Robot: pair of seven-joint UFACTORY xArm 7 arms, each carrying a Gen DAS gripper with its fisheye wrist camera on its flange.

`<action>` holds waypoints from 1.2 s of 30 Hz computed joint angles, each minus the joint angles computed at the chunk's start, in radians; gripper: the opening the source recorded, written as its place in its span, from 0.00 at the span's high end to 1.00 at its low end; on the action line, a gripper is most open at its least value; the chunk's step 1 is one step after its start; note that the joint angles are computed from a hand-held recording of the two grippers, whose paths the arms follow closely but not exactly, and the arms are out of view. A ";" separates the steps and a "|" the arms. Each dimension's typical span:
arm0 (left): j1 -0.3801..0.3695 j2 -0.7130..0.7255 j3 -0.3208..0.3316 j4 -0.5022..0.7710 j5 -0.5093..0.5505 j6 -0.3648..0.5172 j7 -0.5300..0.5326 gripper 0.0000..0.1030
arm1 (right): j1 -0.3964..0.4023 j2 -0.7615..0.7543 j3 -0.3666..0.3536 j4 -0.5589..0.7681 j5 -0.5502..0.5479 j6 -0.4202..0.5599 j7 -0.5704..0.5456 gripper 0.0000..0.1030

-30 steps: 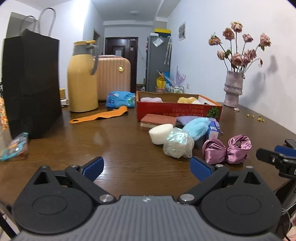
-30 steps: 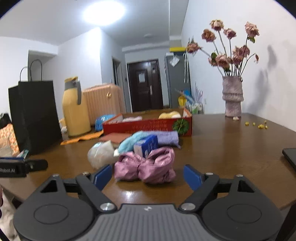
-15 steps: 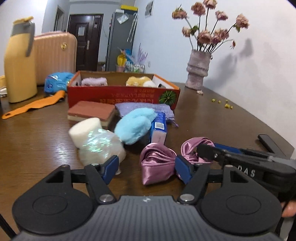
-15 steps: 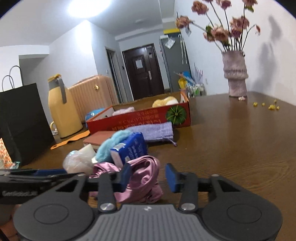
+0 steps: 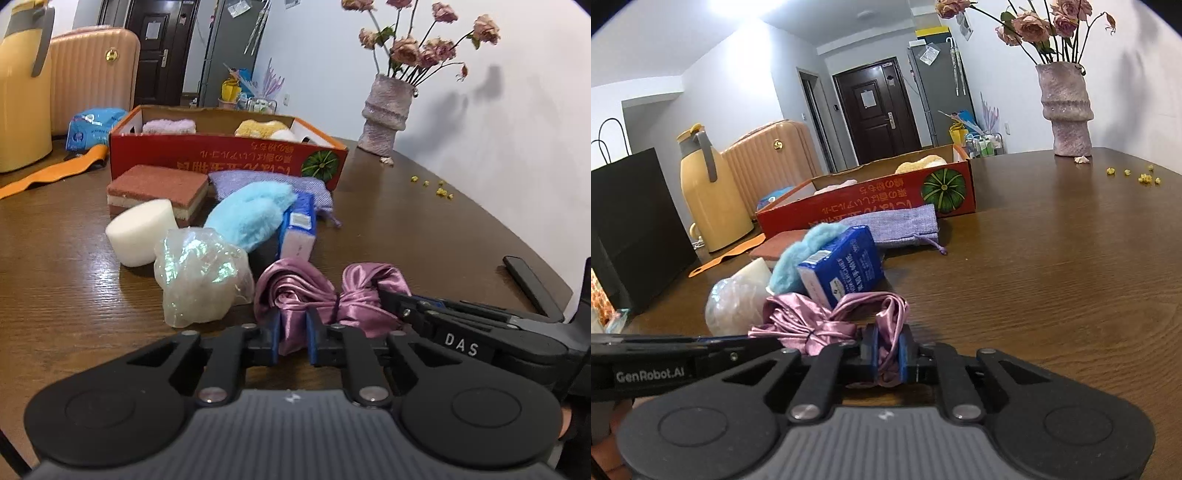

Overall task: Organize soft objects
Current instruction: 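Lower both tools onto the pink satin scrunchie and grasp it, then carry the pink scrunchie with both tools into the box and release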

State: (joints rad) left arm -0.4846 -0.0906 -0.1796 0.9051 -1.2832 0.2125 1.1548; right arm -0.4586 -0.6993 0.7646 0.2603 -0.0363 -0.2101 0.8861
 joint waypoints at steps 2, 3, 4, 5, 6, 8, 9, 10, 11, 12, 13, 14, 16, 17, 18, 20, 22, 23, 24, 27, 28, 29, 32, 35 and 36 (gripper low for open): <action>-0.004 -0.037 0.005 -0.021 -0.031 0.010 0.030 0.86 | 0.031 -0.037 -0.013 -0.012 0.000 0.022 0.002 0.91; -0.009 -0.056 0.007 -0.034 -0.050 0.009 0.047 0.86 | 0.045 -0.055 -0.019 -0.018 0.000 0.031 0.011 0.91; -0.015 -0.079 0.011 -0.050 -0.072 0.009 0.069 0.86 | 0.062 -0.076 -0.024 -0.026 0.000 0.040 0.022 0.91; -0.019 -0.099 0.016 -0.063 -0.087 0.012 0.082 0.86 | 0.078 -0.101 -0.026 -0.033 0.000 0.053 0.036 0.91; -0.025 -0.119 0.020 -0.077 -0.105 0.012 0.097 0.86 | 0.093 -0.125 -0.028 -0.039 -0.004 0.070 0.049 0.91; -0.036 -0.163 0.031 -0.106 -0.151 0.012 0.137 0.86 | 0.122 -0.175 -0.033 -0.045 -0.023 0.105 0.072 0.91; -0.038 -0.183 0.035 -0.119 -0.170 0.016 0.152 0.86 | 0.136 -0.204 -0.033 -0.048 -0.033 0.122 0.085 0.91; -0.041 -0.208 0.039 -0.134 -0.189 0.019 0.168 0.86 | 0.148 -0.228 -0.033 -0.049 -0.044 0.138 0.097 0.91; -0.041 -0.225 0.041 -0.145 -0.205 0.021 0.184 0.86 | 0.160 -0.254 -0.033 -0.050 -0.054 0.154 0.110 0.91; -0.041 -0.243 0.042 -0.155 -0.218 0.023 0.198 0.86 | 0.173 -0.278 -0.033 -0.052 -0.063 0.169 0.124 0.91; -0.040 -0.261 0.043 -0.165 -0.231 0.025 0.210 0.86 | 0.182 -0.296 -0.033 -0.052 -0.073 0.180 0.137 0.91; -0.038 -0.279 0.044 -0.174 -0.241 0.028 0.219 0.86 | 0.191 -0.311 -0.033 -0.050 -0.084 0.192 0.149 0.91; -0.032 -0.295 0.041 -0.177 -0.271 0.026 0.245 0.86 | 0.201 -0.330 -0.034 -0.044 -0.108 0.210 0.169 0.91; -0.027 -0.300 0.040 -0.175 -0.285 0.027 0.258 0.86 | 0.204 -0.334 -0.037 -0.040 -0.121 0.211 0.176 0.91; -0.021 -0.304 0.037 -0.173 -0.293 0.028 0.263 0.86 | 0.205 -0.336 -0.040 -0.035 -0.134 0.212 0.184 0.91; -0.006 -0.301 0.036 -0.158 -0.298 0.038 0.274 0.86 | 0.199 -0.328 -0.056 -0.020 -0.160 0.203 0.184 0.91; 0.009 -0.285 0.039 -0.124 -0.298 0.053 0.284 0.86 | 0.177 -0.304 -0.076 0.006 -0.184 0.180 0.166 0.91; 0.015 -0.267 0.043 -0.093 -0.307 0.062 0.300 0.86 | 0.152 -0.282 -0.086 0.025 -0.197 0.153 0.147 0.91; 0.023 -0.244 0.045 -0.057 -0.317 0.067 0.317 0.86 | 0.125 -0.262 -0.091 0.046 -0.203 0.130 0.129 0.91; 0.054 -0.130 0.042 0.097 -0.261 0.073 0.278 0.86 | 0.016 -0.121 -0.107 0.156 -0.219 0.033 0.035 0.92; 0.062 -0.088 0.043 0.148 -0.230 0.074 0.249 0.86 | -0.017 -0.055 -0.113 0.205 -0.224 0.007 -0.001 0.91; 0.073 -0.037 0.044 0.212 -0.177 0.079 0.199 0.86 | -0.036 0.020 -0.123 0.256 -0.216 -0.008 -0.045 0.91; 0.107 0.139 0.042 0.422 0.022 0.099 0.004 0.86 | 0.076 0.320 -0.248 0.449 -0.007 0.002 -0.334 0.92; 0.116 0.347 0.052 0.663 0.291 0.111 -0.248 0.86 | 0.379 0.578 -0.528 0.691 0.256 0.090 -0.648 0.92; 0.105 0.414 0.071 0.743 0.376 0.117 -0.335 0.86 | 0.484 0.648 -0.629 0.777 0.356 0.131 -0.753 0.92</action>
